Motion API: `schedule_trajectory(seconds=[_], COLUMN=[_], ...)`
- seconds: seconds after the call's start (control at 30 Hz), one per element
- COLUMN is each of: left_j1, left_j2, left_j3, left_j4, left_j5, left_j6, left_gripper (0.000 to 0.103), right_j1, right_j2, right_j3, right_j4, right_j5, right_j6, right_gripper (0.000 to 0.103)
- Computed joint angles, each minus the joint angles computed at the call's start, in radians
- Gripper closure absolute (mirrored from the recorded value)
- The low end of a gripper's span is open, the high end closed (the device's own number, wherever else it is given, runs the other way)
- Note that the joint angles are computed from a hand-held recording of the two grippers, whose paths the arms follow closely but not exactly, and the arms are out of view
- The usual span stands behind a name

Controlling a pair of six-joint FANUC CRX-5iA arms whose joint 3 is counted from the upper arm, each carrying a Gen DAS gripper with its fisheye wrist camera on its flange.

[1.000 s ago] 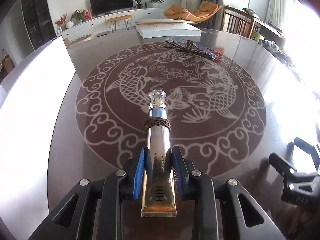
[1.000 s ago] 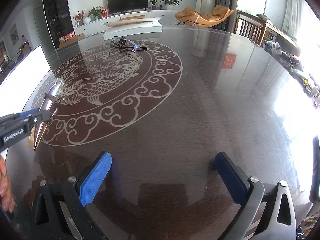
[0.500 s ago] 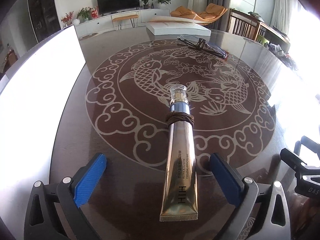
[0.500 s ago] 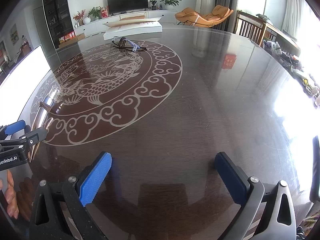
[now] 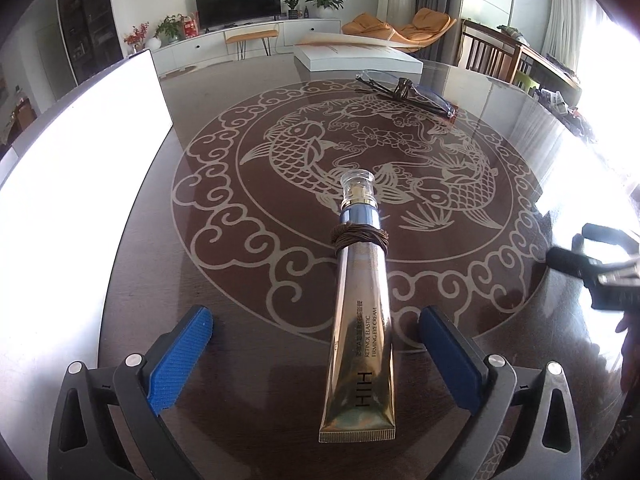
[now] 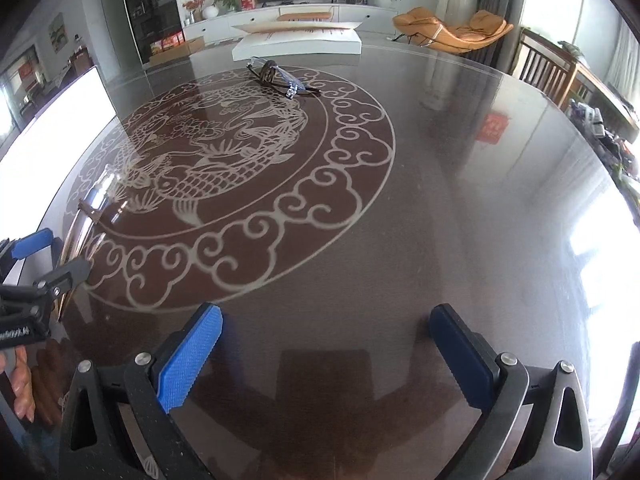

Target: Organize objects

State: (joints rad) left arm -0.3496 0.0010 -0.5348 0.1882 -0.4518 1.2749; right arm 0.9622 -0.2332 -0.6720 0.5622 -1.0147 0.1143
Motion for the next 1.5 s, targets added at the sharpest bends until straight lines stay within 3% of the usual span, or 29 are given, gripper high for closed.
schedule_trajectory(seconds=[0.23,0.5,0.57,0.6,0.67,0.73,0.8,0.83,1.07,1.2,1.33,1.43,1.5], left_j1=[0.0,0.0,0.0,0.0,0.0,0.0,0.0,0.001,0.001,0.001,-0.001,-0.011,-0.02], left_j2=[0.001,0.001,0.001,0.001,0.001,0.001,0.002,0.002,0.002,0.002,0.003,0.014,0.022], left_j3=[0.001,-0.001,-0.001,-0.001,-0.001,-0.001,0.0,-0.001,-0.002,-0.002,0.004,0.015,0.02], left_j4=[-0.001,0.0,0.001,0.001,0.001,0.002,0.0,0.002,0.004,0.004,0.001,0.036,0.08], left_j5=[0.0,0.002,0.002,0.002,0.002,0.003,0.002,0.003,0.004,0.004,-0.008,-0.038,-0.05], left_j6=[0.001,-0.001,-0.002,-0.002,-0.003,-0.003,-0.001,-0.004,-0.006,-0.006,-0.011,-0.079,-0.15], left_gripper=[0.0,0.0,0.0,0.0,0.0,0.0,0.0,0.0,0.0,0.0,0.0,0.0,0.011], right_j1=[-0.24,-0.371,-0.383,-0.385,-0.383,-0.379,-0.373,-0.367,-0.295,-0.169,-0.001,0.083,0.097], right_j2=[0.188,0.48,0.527,0.538,0.546,0.549,0.547,0.54,0.328,0.128,-0.08,-0.143,-0.144], right_j3=[0.167,0.559,0.623,0.634,0.636,0.644,0.646,0.636,0.386,0.18,0.003,-0.03,-0.015], right_j4=[-0.03,-0.204,-0.212,-0.197,-0.159,-0.154,-0.157,-0.154,-0.147,-0.121,-0.094,-0.106,-0.127], right_j5=[0.159,0.093,0.077,0.085,0.114,0.119,0.113,0.114,0.163,0.159,0.129,0.076,0.047], right_j6=[0.279,0.574,0.588,0.576,0.557,0.572,0.582,0.578,0.449,0.305,0.067,-0.01,-0.008], right_gripper=[0.0,0.0,0.001,0.007,0.03,0.06,0.074,0.081,0.081,0.081,0.081,0.081,0.079])
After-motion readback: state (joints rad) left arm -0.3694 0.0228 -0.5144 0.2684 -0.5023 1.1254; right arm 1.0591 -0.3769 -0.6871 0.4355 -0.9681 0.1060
